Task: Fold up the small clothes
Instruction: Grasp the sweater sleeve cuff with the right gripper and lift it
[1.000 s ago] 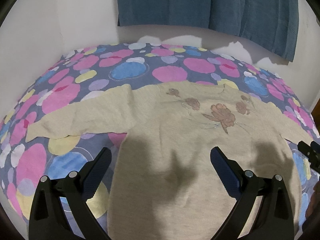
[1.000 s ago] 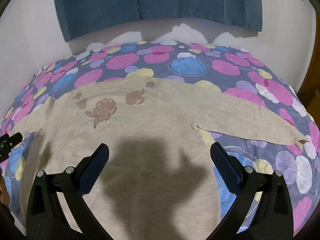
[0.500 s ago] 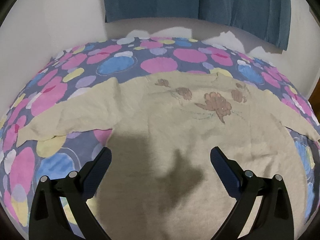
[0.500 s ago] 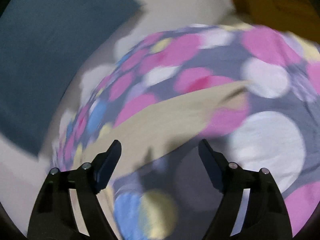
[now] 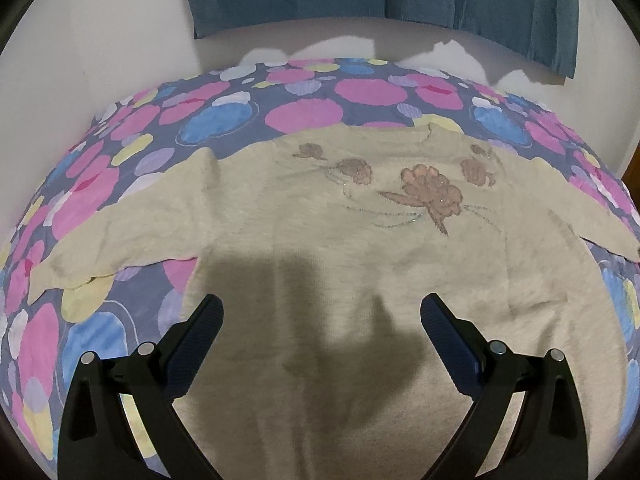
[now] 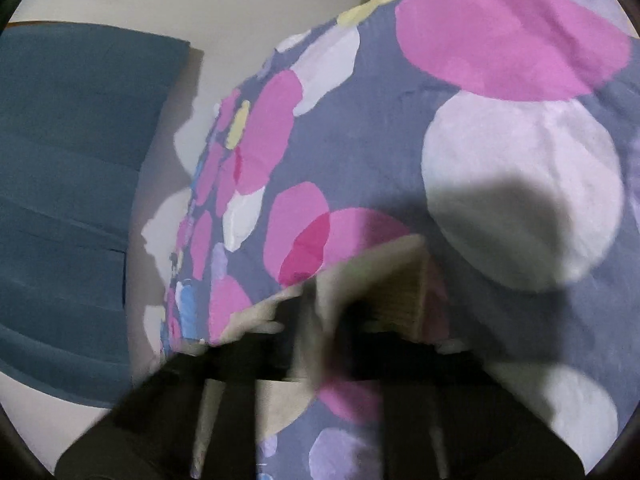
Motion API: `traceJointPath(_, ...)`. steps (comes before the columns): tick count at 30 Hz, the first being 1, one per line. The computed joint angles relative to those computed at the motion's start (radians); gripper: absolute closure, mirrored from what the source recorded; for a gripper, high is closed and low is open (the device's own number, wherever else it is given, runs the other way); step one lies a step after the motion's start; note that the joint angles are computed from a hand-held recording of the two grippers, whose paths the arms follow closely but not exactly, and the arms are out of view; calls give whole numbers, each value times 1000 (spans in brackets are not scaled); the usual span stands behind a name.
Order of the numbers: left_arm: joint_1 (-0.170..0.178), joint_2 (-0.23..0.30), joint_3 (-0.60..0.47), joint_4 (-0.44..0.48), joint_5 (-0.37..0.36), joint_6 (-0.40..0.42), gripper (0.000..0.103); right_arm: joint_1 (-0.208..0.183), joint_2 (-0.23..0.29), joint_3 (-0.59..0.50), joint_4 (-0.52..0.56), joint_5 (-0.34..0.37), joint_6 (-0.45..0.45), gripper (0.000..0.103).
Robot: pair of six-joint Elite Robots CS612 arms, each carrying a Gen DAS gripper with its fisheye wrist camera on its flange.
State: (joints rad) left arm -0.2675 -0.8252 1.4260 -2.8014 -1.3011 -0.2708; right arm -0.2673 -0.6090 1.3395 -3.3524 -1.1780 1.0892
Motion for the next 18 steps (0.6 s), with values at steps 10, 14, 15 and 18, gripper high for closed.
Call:
traceJointPath(10,12,-8,11,-7,8,-5,5,52,-61,8,-87,-96,-241,99)
traceJointPath(14,19,-20,28,-27,33,-1,5,116,-72,-56,-48,-69,-405,99)
traceJointPath(15,23,-25,35,-33,40,-3,5,141,-74,-80,-32,-53,-460,99)
traceJointPath(18,37,-38,52,-47,58,-16,5,203,-59,-151,8,2,-564,99)
